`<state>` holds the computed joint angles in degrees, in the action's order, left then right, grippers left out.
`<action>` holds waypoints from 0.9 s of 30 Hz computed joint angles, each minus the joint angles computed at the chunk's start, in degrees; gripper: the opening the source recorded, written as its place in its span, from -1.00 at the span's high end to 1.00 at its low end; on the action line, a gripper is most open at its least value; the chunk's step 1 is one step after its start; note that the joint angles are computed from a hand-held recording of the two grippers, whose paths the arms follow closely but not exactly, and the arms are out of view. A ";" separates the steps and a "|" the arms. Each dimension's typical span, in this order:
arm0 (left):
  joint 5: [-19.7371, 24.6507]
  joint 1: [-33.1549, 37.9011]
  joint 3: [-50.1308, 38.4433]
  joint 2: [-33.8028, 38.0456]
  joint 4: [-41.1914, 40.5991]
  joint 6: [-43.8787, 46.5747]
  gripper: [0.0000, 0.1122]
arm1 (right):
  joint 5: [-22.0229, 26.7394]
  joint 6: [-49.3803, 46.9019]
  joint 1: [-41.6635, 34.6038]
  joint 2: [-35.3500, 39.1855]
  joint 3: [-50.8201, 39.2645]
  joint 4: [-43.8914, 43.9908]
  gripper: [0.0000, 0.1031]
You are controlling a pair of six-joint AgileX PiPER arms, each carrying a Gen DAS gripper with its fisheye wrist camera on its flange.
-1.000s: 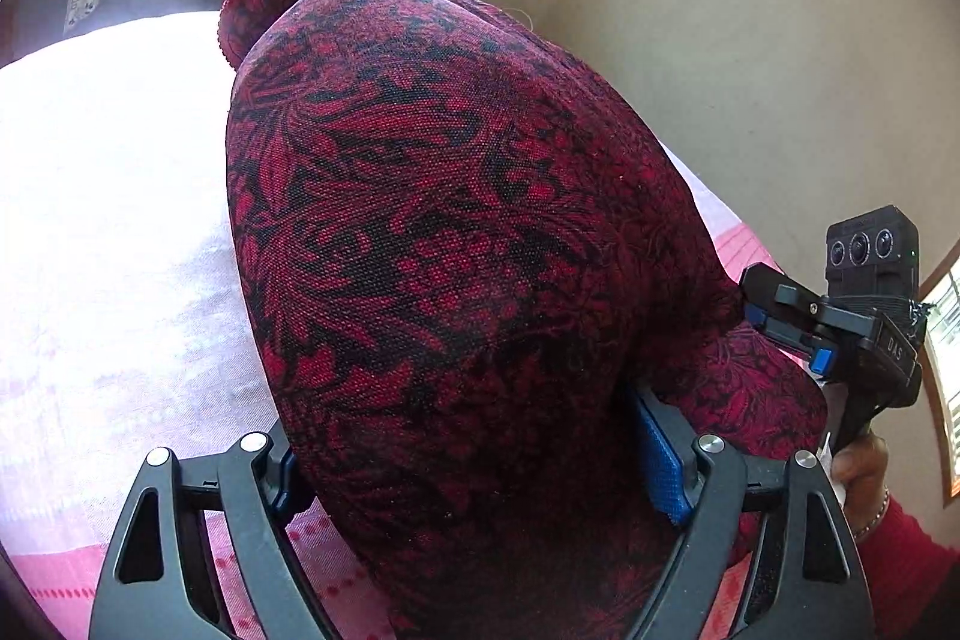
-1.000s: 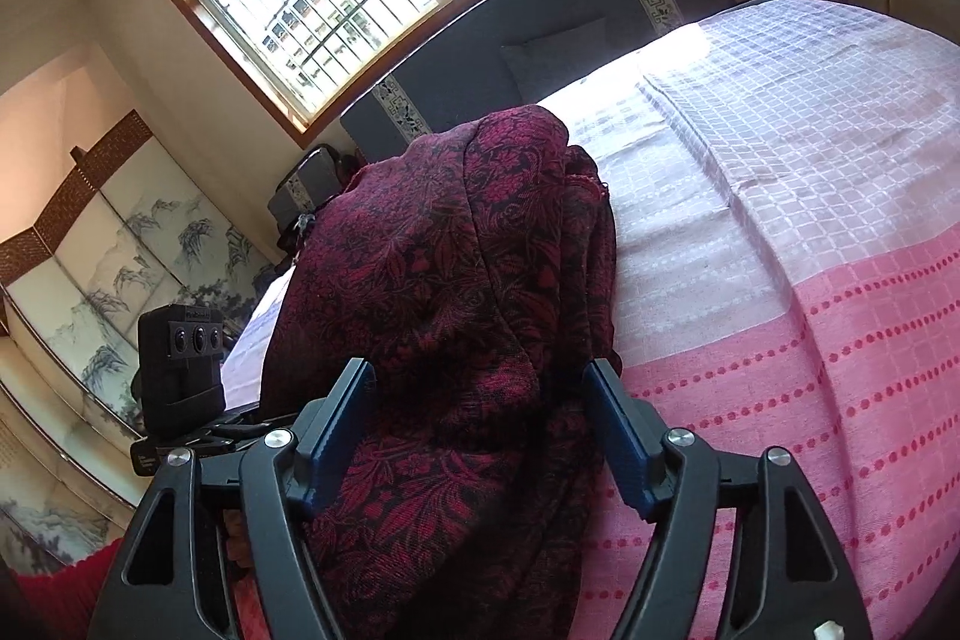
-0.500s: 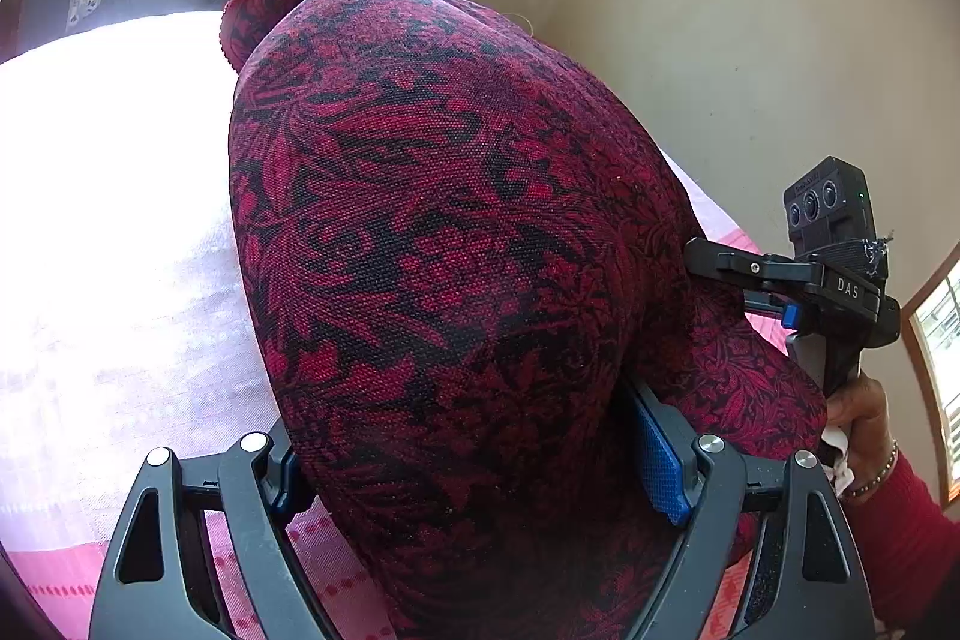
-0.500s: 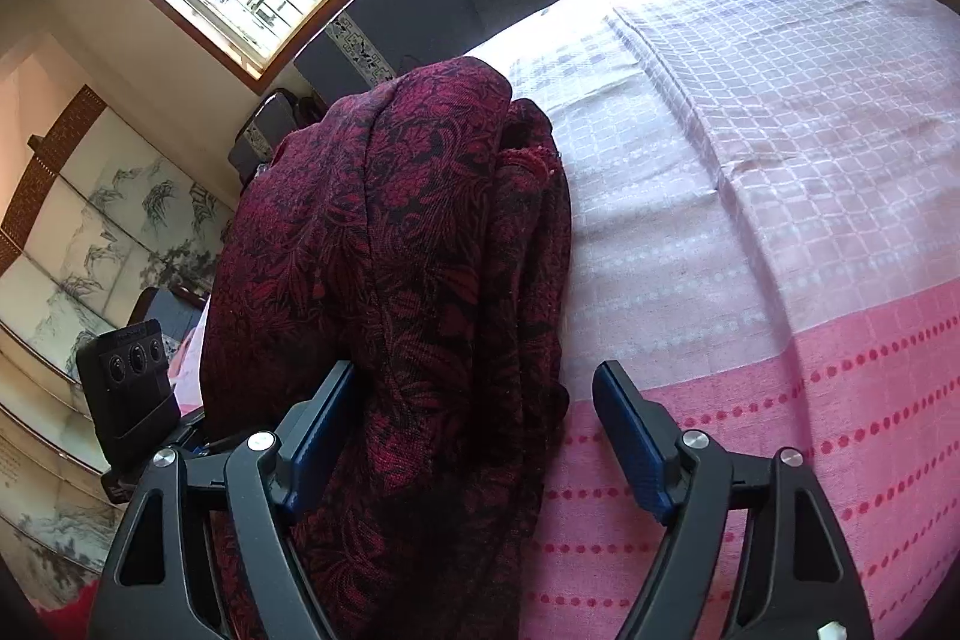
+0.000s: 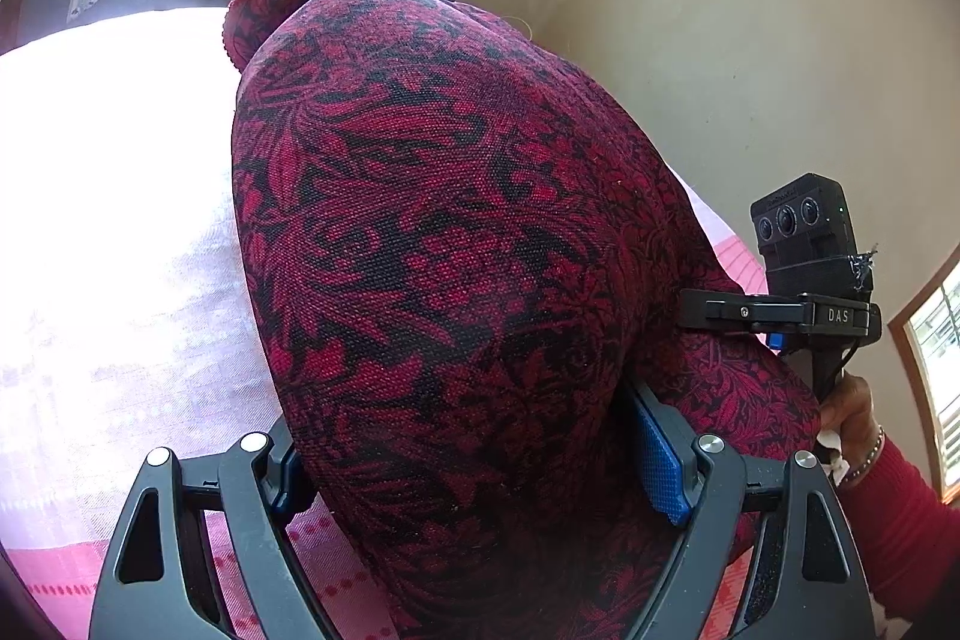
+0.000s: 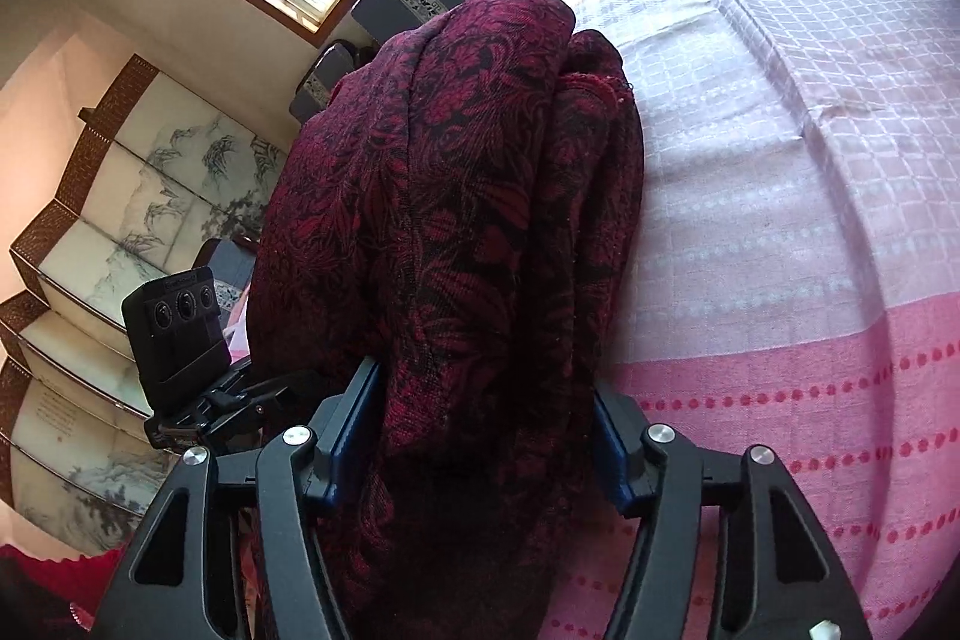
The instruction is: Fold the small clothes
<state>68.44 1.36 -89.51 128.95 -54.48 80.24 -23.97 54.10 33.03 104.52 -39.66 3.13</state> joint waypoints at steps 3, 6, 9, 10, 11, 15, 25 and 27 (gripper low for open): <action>-0.40 -0.03 0.30 -0.15 -0.05 0.20 -0.50 | -2.90 3.62 -1.44 0.05 1.91 -4.23 -0.14; -1.21 -0.20 1.01 -0.39 -0.22 0.36 -0.50 | -2.37 4.15 -1.61 1.10 -0.02 -5.44 -0.29; -5.58 -1.21 4.37 -2.71 -0.51 1.16 -0.43 | -2.86 4.87 -1.94 2.14 -1.10 -5.80 -0.27; -7.01 -1.36 5.57 -3.44 -1.01 1.66 -0.39 | -3.26 3.32 -1.75 2.40 -0.97 -4.19 -0.17; -8.28 -1.45 6.78 -4.15 -1.56 2.31 -0.31 | -3.67 1.74 -1.03 2.85 -1.04 -1.93 0.00; -13.89 -1.75 13.85 -8.82 -4.58 7.04 -0.09 | -6.03 -6.21 3.00 2.39 -0.03 10.02 0.21; -18.44 2.52 26.83 -20.53 -7.10 14.60 0.04 | -9.29 -20.63 14.38 2.29 -3.56 33.35 0.31; -18.80 4.27 29.18 -23.09 -7.37 16.40 0.04 | -10.14 -20.88 16.06 2.79 -4.49 34.74 0.31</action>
